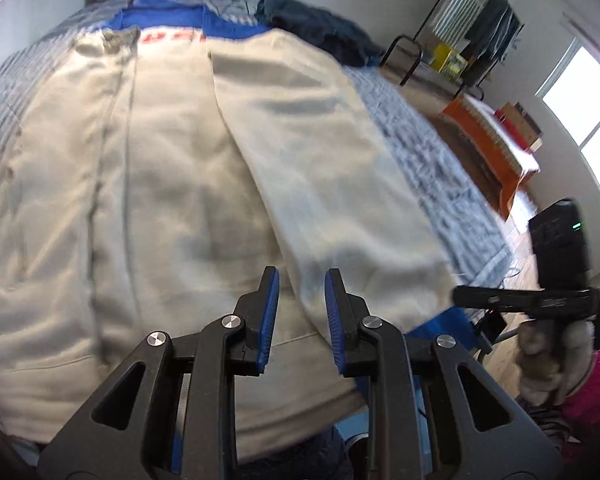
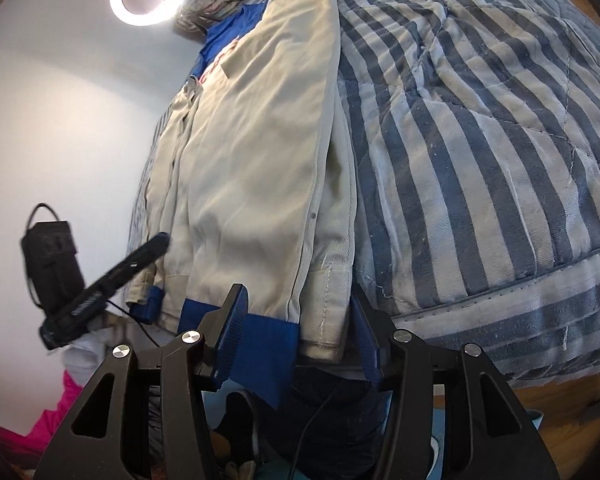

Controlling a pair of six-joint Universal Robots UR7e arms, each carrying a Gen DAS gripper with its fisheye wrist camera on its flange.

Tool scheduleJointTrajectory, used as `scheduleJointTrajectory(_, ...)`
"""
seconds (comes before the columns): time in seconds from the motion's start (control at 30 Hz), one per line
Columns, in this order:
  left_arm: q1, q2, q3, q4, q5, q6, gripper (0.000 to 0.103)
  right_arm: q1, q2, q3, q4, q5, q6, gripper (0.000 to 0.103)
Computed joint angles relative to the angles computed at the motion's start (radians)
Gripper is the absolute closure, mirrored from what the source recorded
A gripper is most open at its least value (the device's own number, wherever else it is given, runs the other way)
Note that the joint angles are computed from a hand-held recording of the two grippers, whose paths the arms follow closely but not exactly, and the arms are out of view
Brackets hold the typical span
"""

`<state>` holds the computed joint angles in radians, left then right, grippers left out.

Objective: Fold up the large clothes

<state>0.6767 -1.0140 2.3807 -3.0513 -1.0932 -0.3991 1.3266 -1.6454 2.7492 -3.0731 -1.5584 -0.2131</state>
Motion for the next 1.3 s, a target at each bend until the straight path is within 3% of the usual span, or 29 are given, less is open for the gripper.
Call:
scheduleJointTrajectory(0.03, -0.011, -0.027, 0.012, 0.001, 0.009, -0.005, 0.081, 0.014, 0.008, 0.0, -0.02, -0.02, 0.007, 0.07)
scheduleJointTrajectory(0.07, -0.016, -0.046, 0.02, 0.003, 0.016, -0.006, 0.081, 0.032, 0.018, 0.001, -0.039, -0.04, 0.016, 0.086)
scheduleJointTrajectory(0.17, -0.033, -0.13, 0.049, 0.016, 0.049, -0.003, 0.081, 0.13, 0.088, -0.003, -0.135, -0.138, 0.048, 0.094)
scheduleJointTrajectory(0.3, -0.034, -0.251, 0.084, 0.045, 0.092, -0.007, 0.081, 0.317, 0.204, -0.028, -0.267, -0.33, 0.066, 0.095)
scheduleJointTrajectory(0.53, 0.001, -0.411, 0.116, 0.085, 0.177, -0.01, 0.081, 0.491, 0.291, -0.084, -0.35, -0.423, 0.044, 0.096)
scheduleJointTrajectory(0.7, 0.05, -0.461, 0.126, 0.055, 0.172, -0.019, 0.081, 0.622, 0.39, -0.168, -0.312, -0.538, -0.014, 0.096)
scheduleJointTrajectory(0.9, 0.077, -0.493, 0.145, 0.026, 0.159, -0.016, 0.081, 0.713, 0.486, -0.277, -0.227, -0.595, -0.06, 0.096)
scheduleJointTrajectory(1.13, 0.108, -0.529, 0.161, -0.003, 0.152, -0.02, 0.081, 0.807, 0.629, -0.406, -0.134, -0.644, -0.156, 0.096)
scheduleJointTrajectory(1.3, 0.132, -0.551, 0.167, -0.012, 0.149, -0.025, 0.081, 0.833, 0.747, -0.492, -0.046, -0.612, -0.215, 0.097)
